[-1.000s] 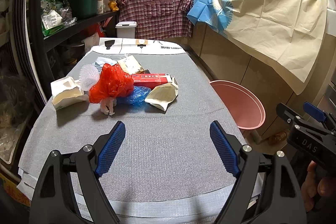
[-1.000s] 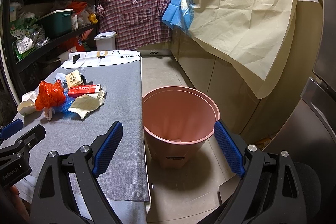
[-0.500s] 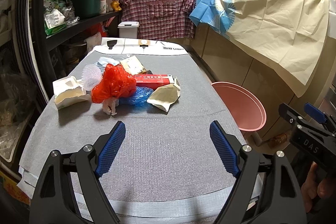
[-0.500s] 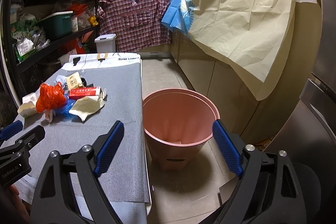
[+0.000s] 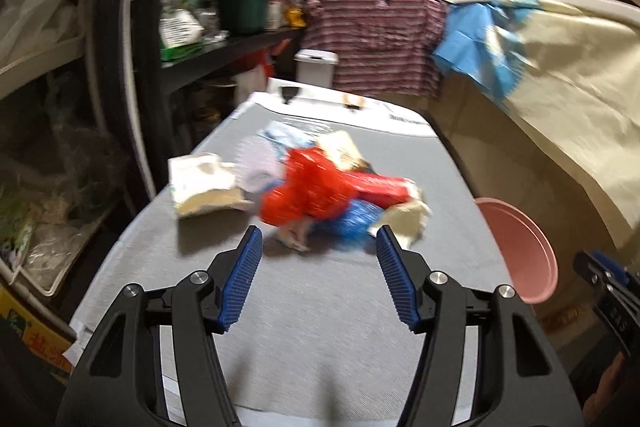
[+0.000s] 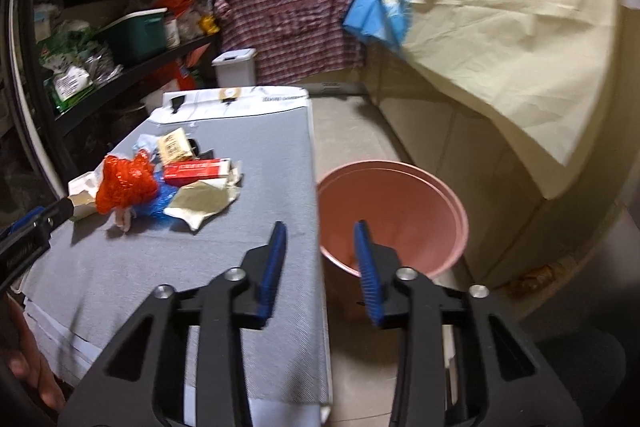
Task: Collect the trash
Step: 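Close the right tool on the cream paper napkin while the left tool grasps the white paper box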
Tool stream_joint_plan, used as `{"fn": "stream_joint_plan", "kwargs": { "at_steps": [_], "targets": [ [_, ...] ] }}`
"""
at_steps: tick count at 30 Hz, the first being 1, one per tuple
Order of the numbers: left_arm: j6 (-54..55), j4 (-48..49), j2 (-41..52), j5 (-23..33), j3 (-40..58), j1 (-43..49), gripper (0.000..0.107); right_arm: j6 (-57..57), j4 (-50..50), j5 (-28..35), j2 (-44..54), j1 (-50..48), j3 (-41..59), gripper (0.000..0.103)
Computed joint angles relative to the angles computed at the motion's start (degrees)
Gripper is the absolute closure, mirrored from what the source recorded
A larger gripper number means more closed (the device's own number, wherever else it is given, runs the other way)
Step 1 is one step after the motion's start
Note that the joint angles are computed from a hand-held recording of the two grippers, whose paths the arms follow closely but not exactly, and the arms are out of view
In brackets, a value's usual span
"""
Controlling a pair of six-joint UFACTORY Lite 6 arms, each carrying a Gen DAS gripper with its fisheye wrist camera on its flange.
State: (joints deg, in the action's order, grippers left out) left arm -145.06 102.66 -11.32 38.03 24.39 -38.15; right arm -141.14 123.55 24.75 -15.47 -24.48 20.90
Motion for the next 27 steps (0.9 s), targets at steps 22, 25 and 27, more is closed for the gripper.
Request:
{"fn": "stream_joint_plan", "kwargs": {
  "at_steps": [22,25,27],
  "targets": [
    [-11.4,21.3,17.9,-5.3,7.5,28.5,0.054,33.5,-9.8,-5.1,49.8,26.2,45.3,0.053],
    [-12.0,23.4,21.3,-6.0,9.4,29.9,0.059,40.3,-15.1,-5.6,53.4,26.3,49.6,0.053],
    [-13.1,25.0,22.7,-7.0,10.3,31.1,0.060,43.6,-17.5,-6.3,55.3,26.5,52.0,0.053]
  ]
}}
